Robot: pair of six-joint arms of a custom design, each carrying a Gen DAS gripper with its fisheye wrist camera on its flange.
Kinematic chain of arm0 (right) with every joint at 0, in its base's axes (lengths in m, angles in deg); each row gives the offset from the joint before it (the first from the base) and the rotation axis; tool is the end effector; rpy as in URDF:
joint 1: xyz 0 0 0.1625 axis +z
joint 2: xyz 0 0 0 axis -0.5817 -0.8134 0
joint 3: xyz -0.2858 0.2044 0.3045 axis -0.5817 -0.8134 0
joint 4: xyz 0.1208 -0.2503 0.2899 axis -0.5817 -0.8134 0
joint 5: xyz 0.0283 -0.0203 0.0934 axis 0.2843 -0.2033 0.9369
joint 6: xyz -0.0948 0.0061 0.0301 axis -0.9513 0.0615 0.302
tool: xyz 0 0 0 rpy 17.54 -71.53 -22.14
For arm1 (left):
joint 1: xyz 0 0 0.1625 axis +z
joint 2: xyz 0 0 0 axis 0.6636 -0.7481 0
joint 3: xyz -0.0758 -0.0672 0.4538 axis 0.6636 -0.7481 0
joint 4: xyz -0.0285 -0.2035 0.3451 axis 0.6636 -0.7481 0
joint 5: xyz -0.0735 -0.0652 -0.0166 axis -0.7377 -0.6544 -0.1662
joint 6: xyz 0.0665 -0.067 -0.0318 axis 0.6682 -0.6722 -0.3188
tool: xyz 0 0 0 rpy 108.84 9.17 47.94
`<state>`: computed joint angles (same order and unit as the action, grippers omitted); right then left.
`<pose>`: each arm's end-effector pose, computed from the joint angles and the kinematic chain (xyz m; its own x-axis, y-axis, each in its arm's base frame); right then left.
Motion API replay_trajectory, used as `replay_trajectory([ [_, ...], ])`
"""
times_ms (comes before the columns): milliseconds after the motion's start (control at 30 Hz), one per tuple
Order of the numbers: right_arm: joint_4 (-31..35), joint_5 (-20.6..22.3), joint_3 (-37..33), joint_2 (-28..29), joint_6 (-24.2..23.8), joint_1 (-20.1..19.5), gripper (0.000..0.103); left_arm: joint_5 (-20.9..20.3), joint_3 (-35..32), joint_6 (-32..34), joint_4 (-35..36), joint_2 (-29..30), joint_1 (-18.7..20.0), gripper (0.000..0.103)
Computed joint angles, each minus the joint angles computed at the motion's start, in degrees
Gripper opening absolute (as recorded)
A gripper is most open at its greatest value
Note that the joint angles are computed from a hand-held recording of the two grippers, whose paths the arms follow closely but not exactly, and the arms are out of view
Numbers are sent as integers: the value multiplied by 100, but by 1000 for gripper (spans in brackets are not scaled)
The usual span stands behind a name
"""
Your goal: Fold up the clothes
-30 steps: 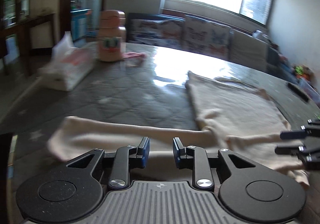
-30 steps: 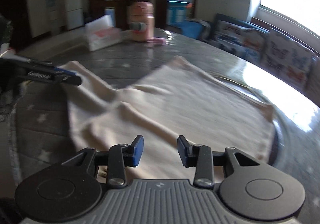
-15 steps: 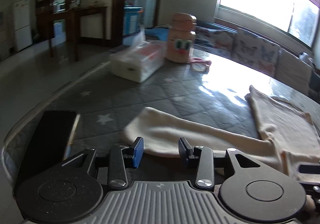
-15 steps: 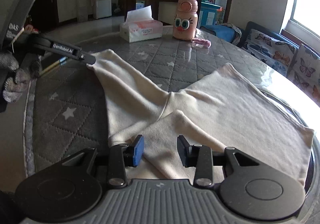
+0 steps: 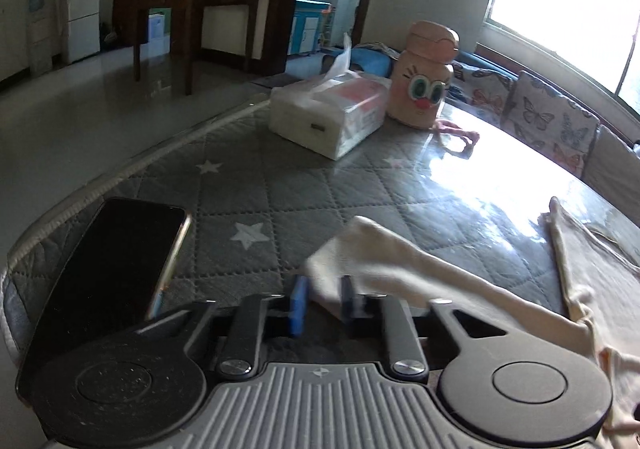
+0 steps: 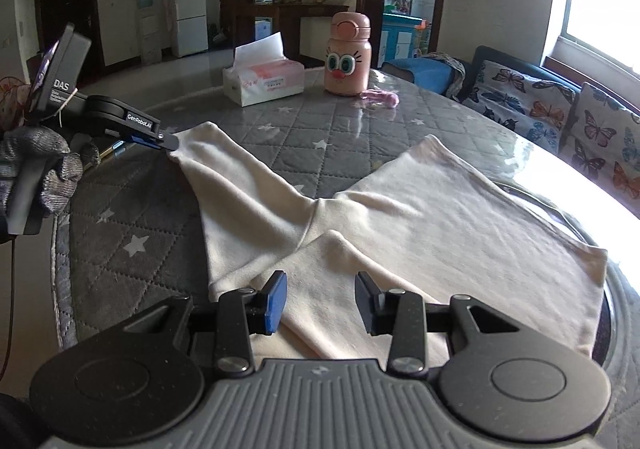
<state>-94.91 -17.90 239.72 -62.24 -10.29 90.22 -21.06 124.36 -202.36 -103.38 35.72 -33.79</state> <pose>-0.0383 -0.3213 0.2969 -0.4286 -0.7633 0.4835 -0.8990 0.4138 -0.1435 -0.2681 -0.2483 -0.0230 -0.7040 -0.5309 -0.4717 0.1838 0.5054 -0.8431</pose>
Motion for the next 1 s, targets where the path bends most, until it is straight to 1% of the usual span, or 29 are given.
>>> replay_trajectory([
  [67, 91, 35, -24, -86, 28, -61, 37, 35, 1, -101, 88, -35, -4, 6],
  [200, 283, 110, -75, -248, 82, -192, 38, 87, -38, -280, 370, -87, -17, 6],
  [400, 321, 151, -89, -302, 83, -289, 38, 28, -51, -316, 402, -71, -43, 8],
  [433, 354, 159, -96, -319, 81, -308, 38, 28, -47, -318, 381, -61, -57, 10],
  [467, 359, 162, -96, -325, 79, -314, 38, 31, -38, -314, 345, -51, -68, 16],
  [500, 359, 165, -96, -325, 74, -317, 38, 26, -47, -325, 348, -41, -50, 27],
  [533, 369, 169, -94, -335, 67, -320, 38, 18, -65, -343, 368, -32, -22, 32],
  [567, 371, 171, -93, -339, 63, -322, 40, 12, -82, -364, 389, -21, 4, 34],
  [600, 387, 196, -83, -370, 38, -345, 41, 10, -83, -366, 373, -13, 28, 34],
  [700, 432, 232, -76, -420, 29, -377, 42, 44, -88, -299, 327, 27, 84, 29],
  [733, 435, 240, -72, -435, 23, -390, 42, 65, -83, -245, 289, 33, 101, 24],
  [767, 439, 248, -68, -451, 17, -405, 42, 87, -70, -213, 248, 27, 111, 13],
  [800, 443, 257, -63, -468, 10, -420, 42, 109, -54, -192, 205, 18, 120, 9],
  [867, 460, 274, -66, -500, 15, -454, 42, 184, -66, -241, 285, -14, 94, 6],
  [1000, 557, 391, -92, -614, 3, -589, 42, 516, -267, -338, 763, -146, -29, 5],
])
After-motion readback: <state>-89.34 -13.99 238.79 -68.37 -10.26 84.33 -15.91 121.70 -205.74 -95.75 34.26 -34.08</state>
